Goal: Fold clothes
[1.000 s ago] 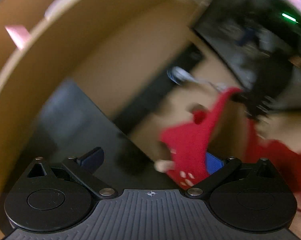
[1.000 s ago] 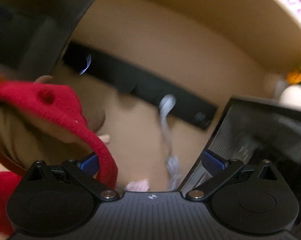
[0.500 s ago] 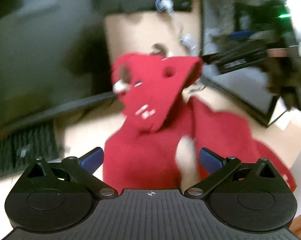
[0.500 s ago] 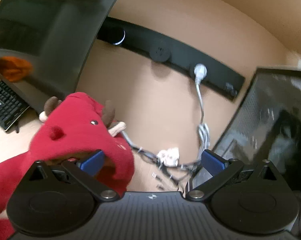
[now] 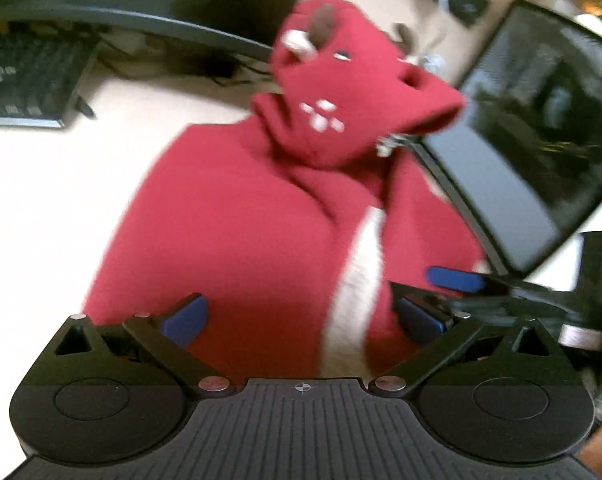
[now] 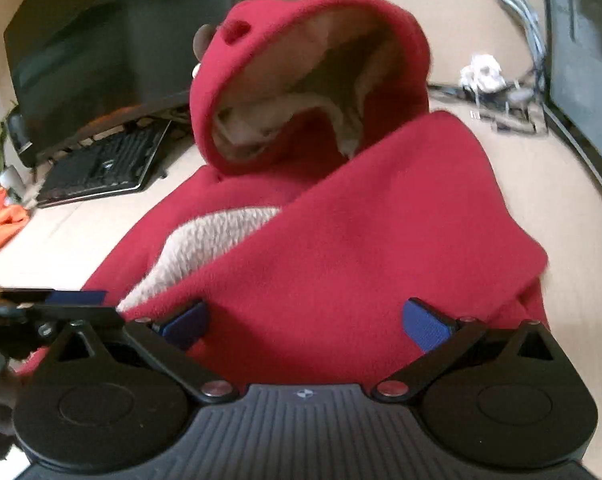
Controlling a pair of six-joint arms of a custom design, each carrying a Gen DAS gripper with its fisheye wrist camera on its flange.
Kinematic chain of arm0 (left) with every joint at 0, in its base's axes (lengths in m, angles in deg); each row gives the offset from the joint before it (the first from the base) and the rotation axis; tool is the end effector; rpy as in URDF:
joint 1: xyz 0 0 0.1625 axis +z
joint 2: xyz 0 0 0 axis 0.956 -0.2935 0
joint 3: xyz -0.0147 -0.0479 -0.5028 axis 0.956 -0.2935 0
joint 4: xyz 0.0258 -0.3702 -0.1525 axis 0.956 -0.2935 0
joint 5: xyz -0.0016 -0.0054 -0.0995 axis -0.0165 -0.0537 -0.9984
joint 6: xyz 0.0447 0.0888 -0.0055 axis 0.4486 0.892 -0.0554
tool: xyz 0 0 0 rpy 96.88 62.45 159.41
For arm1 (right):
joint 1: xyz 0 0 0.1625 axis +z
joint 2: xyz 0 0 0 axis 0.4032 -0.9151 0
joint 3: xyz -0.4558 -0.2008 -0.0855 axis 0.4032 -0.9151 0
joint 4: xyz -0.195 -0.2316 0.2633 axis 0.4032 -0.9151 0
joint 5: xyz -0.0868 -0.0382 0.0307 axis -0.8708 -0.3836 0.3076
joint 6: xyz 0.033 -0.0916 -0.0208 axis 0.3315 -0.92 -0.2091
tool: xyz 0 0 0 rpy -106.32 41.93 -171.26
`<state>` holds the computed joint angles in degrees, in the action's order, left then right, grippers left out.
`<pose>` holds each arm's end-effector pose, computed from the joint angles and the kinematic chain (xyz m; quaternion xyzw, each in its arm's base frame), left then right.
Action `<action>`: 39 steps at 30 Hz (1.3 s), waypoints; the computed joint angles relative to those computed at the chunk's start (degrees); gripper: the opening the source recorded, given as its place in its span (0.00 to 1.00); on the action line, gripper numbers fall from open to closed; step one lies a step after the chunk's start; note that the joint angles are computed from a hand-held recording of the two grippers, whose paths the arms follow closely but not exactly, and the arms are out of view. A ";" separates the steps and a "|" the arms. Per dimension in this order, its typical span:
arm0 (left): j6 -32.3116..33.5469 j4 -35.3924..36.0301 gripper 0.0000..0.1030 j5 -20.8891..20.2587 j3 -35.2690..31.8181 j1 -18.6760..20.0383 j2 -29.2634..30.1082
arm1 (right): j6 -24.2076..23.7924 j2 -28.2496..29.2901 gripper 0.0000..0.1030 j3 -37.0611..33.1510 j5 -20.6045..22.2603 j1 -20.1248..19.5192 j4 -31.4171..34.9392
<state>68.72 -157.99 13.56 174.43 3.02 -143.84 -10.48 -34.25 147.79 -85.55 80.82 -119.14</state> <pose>0.0189 -0.6355 0.2859 0.0964 0.9163 -0.3515 0.1660 0.2975 -0.6700 -0.0328 0.4275 -0.8781 0.1837 0.1118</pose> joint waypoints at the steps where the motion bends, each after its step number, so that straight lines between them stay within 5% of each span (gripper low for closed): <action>1: 0.34 0.92 1.00 0.31 -1.86 0.51 0.70 | -0.54 1.16 1.00 -1.42 -0.60 0.51 -0.36; 9: 14.09 -0.51 1.00 6.52 -14.99 1.59 7.73 | 2.88 10.84 1.00 -19.27 -2.59 2.91 4.40; 14: 17.09 -1.20 1.00 8.51 -14.21 0.70 6.72 | 2.80 12.23 1.00 -22.30 -4.02 3.61 6.65; 18: 19.10 -4.48 1.00 10.60 -8.81 -1.21 3.31 | 2.08 7.29 1.00 -15.87 -3.26 3.69 4.54; 20: 20.90 -7.18 1.00 11.89 -4.67 -2.67 0.33 | -1.90 3.19 1.00 -8.05 -2.39 3.67 -3.64; 24: 29.52 -17.06 1.00 15.97 4.84 -5.08 -3.94 | -18.64 -4.06 1.00 8.57 -1.52 2.39 -23.28; 28: 30.24 -17.18 1.00 19.68 10.49 -6.11 -5.79 | -29.40 -7.28 1.00 17.42 -5.86 0.82 -29.98; 33: 26.45 -14.14 1.00 19.30 11.59 -6.60 -5.20 | -29.88 -4.34 1.00 16.26 -11.71 1.04 -30.47; 35: 27.92 -15.33 1.00 20.19 11.48 -7.05 -3.88 | -33.79 -1.60 1.00 14.16 -14.90 1.99 -31.63; 39: 33.26 -21.60 1.00 22.85 11.06 -7.31 -0.49 | -42.99 4.30 1.00 9.95 -13.95 3.06 -53.08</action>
<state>101.98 -179.59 36.41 185.49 -4.29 -144.33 -53.47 -29.95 157.74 -99.49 83.88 -172.22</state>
